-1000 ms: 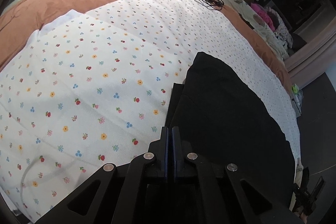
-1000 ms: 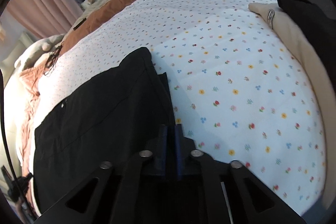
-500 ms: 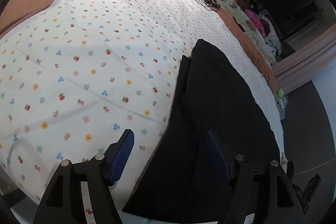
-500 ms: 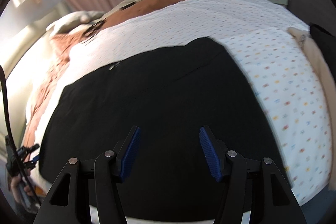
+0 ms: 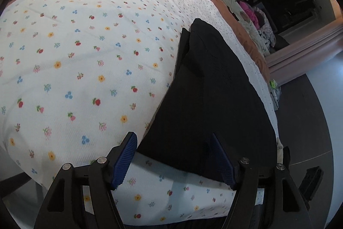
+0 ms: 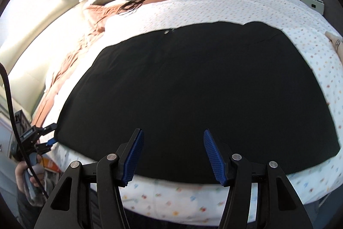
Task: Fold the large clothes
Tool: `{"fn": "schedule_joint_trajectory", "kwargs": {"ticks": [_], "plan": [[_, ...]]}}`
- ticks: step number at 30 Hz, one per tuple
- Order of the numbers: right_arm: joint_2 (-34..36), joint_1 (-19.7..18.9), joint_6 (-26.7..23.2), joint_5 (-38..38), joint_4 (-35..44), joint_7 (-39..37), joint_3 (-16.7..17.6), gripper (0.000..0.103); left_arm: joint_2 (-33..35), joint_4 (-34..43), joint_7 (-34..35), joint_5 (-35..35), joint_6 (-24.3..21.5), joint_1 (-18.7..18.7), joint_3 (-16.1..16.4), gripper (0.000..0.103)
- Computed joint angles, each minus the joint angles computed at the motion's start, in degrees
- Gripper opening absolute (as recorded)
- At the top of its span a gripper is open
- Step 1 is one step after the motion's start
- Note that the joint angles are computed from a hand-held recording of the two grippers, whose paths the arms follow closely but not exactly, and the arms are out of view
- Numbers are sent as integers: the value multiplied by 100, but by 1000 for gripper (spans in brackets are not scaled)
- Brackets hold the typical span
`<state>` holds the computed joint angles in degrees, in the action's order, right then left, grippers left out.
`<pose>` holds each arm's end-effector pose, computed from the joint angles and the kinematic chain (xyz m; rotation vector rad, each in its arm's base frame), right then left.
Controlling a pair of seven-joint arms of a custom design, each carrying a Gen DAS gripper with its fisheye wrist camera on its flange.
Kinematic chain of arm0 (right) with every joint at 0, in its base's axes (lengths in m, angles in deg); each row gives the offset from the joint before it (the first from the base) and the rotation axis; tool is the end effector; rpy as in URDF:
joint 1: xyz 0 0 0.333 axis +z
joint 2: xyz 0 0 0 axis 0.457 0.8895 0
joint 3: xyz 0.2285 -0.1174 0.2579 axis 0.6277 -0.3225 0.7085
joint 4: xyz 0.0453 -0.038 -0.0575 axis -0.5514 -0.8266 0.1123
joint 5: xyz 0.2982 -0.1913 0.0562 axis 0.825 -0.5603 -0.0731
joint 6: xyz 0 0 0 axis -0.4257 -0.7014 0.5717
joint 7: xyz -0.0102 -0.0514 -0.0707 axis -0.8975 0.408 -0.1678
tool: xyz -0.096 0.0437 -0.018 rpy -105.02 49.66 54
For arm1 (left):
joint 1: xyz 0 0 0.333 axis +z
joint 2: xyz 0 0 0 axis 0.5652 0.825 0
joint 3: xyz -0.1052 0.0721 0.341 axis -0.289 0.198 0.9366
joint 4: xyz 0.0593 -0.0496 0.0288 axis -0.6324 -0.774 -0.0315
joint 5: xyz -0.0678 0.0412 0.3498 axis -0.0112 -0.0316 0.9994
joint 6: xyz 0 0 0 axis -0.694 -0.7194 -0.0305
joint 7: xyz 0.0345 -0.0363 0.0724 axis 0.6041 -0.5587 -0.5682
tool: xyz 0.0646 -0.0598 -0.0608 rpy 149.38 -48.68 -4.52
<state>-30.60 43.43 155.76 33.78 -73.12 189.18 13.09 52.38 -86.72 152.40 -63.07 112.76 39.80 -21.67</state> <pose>0.5678 0.1982 0.4298 -1.6369 1.9386 -0.2470 0.6368 -0.1409 0.3265 2.1995 -1.6978 1.1473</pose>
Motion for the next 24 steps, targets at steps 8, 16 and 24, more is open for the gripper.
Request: {"fn": "schedule_joint_trajectory", "kwargs": {"ticks": [8,16,24], "plan": [[123,182,-166,-43,172,-159,106,41,-104,-179,680,-575,-27,118,-94,60],[579,401,-698,-386,851,-257,-24,34,149,193,862,-932,-143,-144,180,47],[1450,567,-1604,-849,2132,260,-409,29,396,512,368,-590,3,-276,218,42]]}}
